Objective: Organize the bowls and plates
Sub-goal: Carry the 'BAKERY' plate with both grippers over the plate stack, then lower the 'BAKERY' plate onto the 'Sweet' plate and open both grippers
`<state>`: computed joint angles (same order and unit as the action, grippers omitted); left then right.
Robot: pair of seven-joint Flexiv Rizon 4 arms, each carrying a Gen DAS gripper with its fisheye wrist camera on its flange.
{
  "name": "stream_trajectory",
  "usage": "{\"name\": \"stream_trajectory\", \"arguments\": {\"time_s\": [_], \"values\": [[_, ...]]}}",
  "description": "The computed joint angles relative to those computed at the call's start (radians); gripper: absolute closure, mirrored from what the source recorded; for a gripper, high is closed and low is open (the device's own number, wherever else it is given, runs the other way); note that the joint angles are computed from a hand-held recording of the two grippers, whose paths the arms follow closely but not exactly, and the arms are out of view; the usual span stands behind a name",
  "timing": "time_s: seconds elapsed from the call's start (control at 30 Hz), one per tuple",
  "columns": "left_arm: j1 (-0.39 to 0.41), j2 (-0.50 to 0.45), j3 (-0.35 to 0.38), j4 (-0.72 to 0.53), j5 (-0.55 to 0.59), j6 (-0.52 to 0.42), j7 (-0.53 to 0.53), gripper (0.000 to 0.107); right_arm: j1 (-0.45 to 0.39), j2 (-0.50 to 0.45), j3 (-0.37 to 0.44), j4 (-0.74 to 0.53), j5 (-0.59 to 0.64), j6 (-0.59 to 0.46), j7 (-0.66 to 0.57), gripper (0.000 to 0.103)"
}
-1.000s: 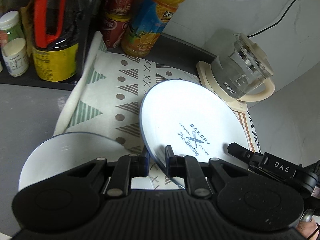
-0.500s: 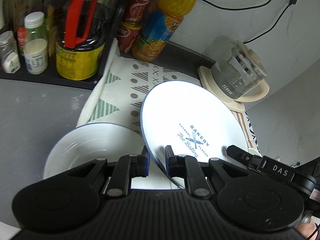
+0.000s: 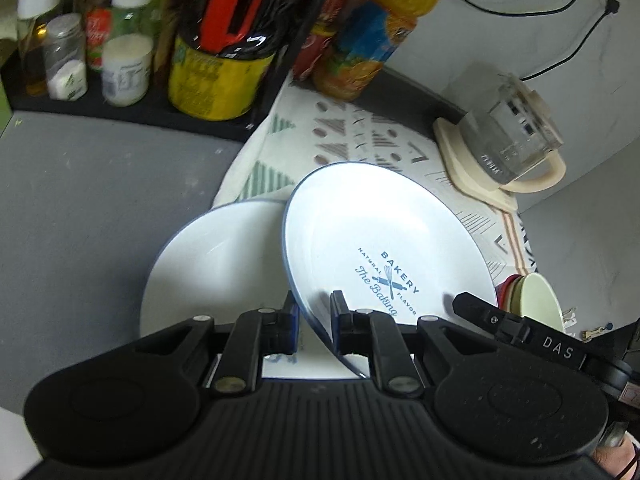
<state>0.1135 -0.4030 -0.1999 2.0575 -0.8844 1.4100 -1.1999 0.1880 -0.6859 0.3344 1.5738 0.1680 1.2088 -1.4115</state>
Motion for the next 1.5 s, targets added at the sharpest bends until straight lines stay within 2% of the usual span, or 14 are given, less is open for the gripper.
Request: {"name": "stream_trajectory", "arguments": {"time_s": [0.37,0.6,0.7,1.0,1.37,1.5], "values": [[0.000,0.001,0.035,0.024,0.050,-0.056,-0.016,0.093,0.046,0.002,-0.037,0.032,-0.059,0.014,0.024,0.090],[-0.002,-0.007,0.053,0.031,0.087,-0.081,-0.029,0.088,0.102,0.014,-0.086,0.079,-0.161,0.029,0.039,0.091],[0.014,-0.011,0.044,0.037,0.071,-0.102,-0.016,0.087,0.104,0.013,-0.084,0.090,-0.176,0.019,0.053,0.091],[0.012,-0.029,0.078,0.023,0.107,-0.176,-0.047,0.084,0.119,0.013,-0.095,0.097,-0.221,-0.006,0.072,0.091],[-0.015,-0.037,0.147,-0.020,0.265,-0.232,-0.141,0.084,0.134,-0.008,-0.105,0.070,-0.249,-0.059,0.092,0.081],[-0.002,-0.033,0.147,-0.020,0.286,-0.217,-0.158,0.077,0.132,-0.009,-0.100,0.072,-0.242,-0.055,0.083,0.077]]}}
